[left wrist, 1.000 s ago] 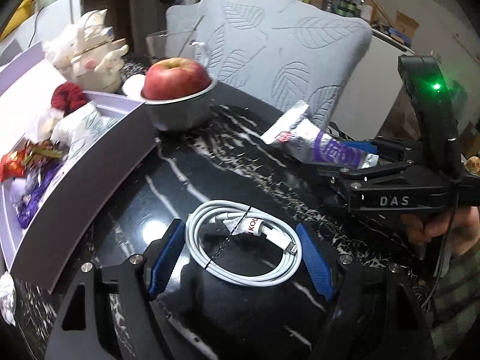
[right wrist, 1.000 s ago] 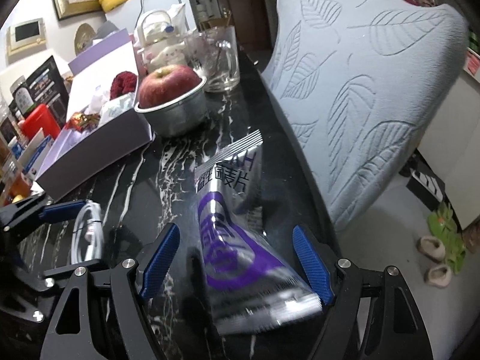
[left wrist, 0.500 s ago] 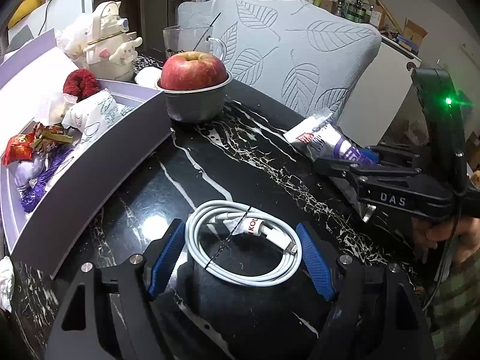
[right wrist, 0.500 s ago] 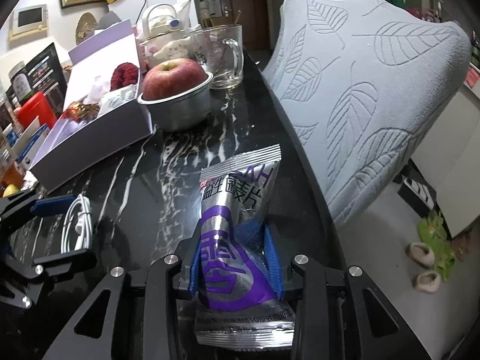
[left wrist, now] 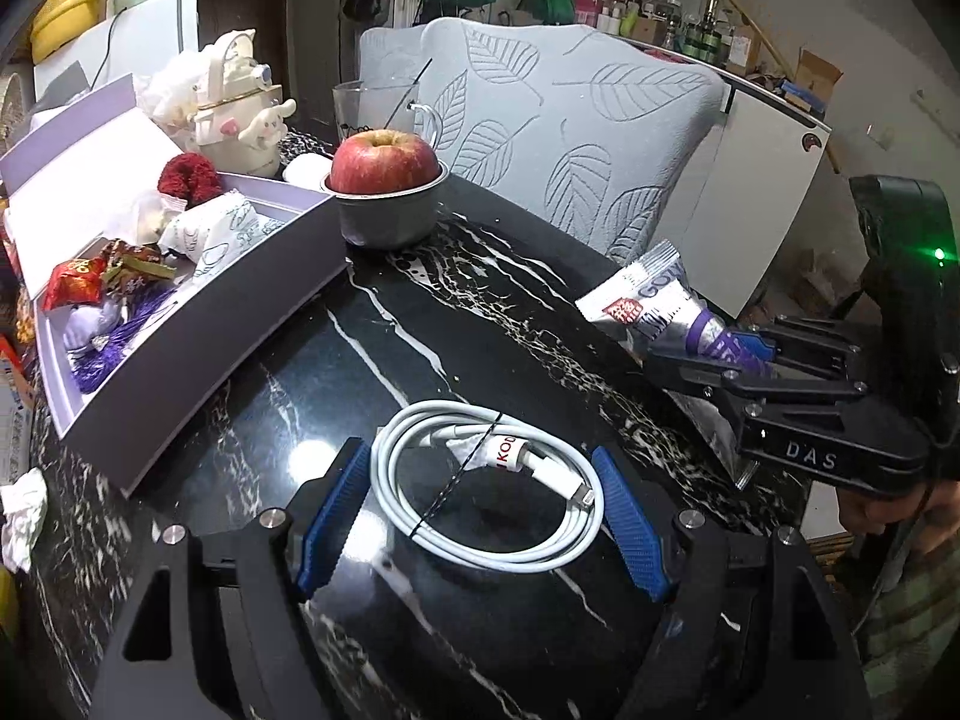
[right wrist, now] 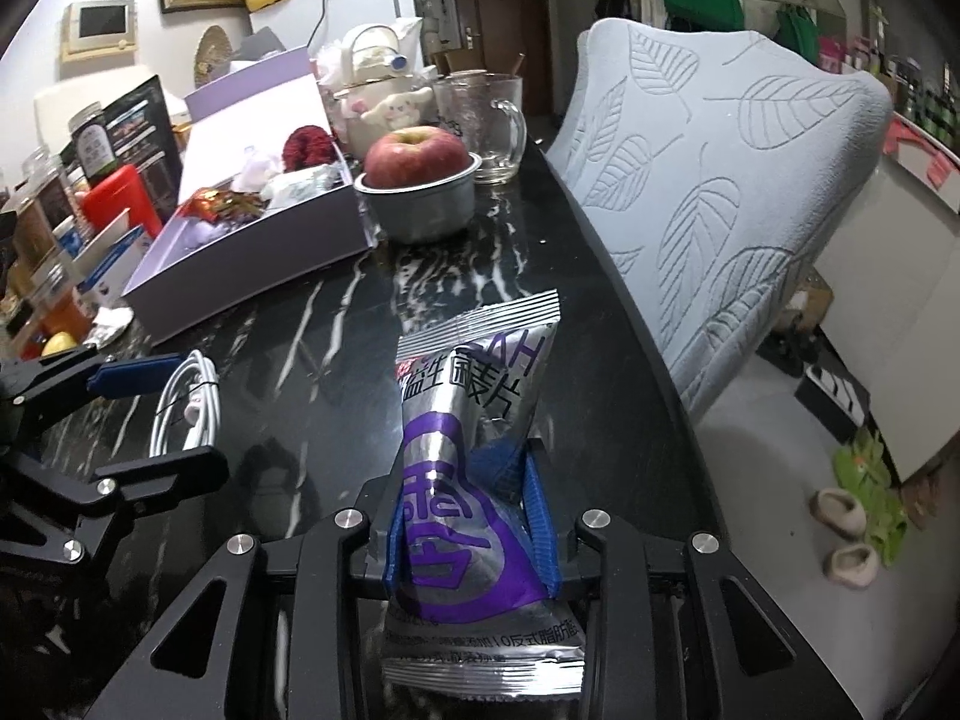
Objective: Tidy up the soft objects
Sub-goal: 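Carry the white cable and silver-purple packet with both grippers over the lavender box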
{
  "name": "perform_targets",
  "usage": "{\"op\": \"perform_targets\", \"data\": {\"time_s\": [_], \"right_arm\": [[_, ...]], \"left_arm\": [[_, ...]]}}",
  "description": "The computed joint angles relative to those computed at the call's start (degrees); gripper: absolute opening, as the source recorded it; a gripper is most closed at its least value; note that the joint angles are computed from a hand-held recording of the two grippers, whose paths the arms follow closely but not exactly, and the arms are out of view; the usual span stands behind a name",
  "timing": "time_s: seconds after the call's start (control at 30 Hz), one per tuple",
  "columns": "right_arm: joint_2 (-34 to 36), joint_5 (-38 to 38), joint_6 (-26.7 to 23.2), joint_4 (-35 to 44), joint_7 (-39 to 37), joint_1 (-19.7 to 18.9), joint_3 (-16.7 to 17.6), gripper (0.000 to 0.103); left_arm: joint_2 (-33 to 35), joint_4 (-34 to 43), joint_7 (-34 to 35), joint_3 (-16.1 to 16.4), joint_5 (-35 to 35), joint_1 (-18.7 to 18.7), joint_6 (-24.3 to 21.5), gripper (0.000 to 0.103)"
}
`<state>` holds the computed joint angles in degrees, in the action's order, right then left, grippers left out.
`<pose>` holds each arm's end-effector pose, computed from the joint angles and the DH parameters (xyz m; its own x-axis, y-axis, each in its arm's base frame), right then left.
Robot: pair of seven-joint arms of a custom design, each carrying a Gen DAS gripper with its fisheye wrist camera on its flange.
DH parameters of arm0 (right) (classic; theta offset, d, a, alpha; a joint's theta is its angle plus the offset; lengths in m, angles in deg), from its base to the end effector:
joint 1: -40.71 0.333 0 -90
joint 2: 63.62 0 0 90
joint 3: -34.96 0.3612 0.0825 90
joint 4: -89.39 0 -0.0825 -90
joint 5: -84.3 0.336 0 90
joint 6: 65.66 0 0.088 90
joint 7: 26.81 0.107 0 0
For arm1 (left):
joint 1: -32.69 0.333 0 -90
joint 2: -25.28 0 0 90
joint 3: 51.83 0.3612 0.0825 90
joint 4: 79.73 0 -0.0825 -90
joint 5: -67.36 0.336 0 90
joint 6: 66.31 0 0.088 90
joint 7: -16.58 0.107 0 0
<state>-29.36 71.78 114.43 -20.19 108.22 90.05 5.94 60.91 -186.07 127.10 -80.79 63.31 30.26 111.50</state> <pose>0.5953 0.3045 0.3611 0.0030 -0.9949 -0.1004 -0.7439 0.0649 -0.6652 0.6172 -0.2912 0.3683 -0.6325 -0.7681 0.0998 -0.6171 0.4218 -0.6643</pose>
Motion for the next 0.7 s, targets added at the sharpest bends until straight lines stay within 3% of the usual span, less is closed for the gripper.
{"op": "perform_targets", "data": {"time_s": [0.17, 0.43, 0.57, 0.7], "right_arm": [[-1.05, 0.90, 1.65, -2.31, 0.41, 2.39, -0.78, 0.032], [-1.06, 3.93, 2.90, -2.22, -2.26, 2.85, 1.99, 0.032], [-0.68, 5.37, 4.10, -1.25, -4.41, 1.14, 5.52, 0.032], [0.14, 7.19, 4.76, 0.92, -7.69, -2.51, 11.48, 0.032]], "left_arm": [[-1.99, -4.15, -0.43, -1.49, 0.01, 2.01, 3.20, 0.075], [-4.55, -9.83, -3.64, -3.77, 2.72, 6.50, 7.36, 0.075], [-5.68, -12.13, -6.10, -3.81, 4.57, 8.18, 8.64, 0.075], [-6.75, -14.23, -8.80, -4.33, 6.32, 10.40, 9.85, 0.075]]}}
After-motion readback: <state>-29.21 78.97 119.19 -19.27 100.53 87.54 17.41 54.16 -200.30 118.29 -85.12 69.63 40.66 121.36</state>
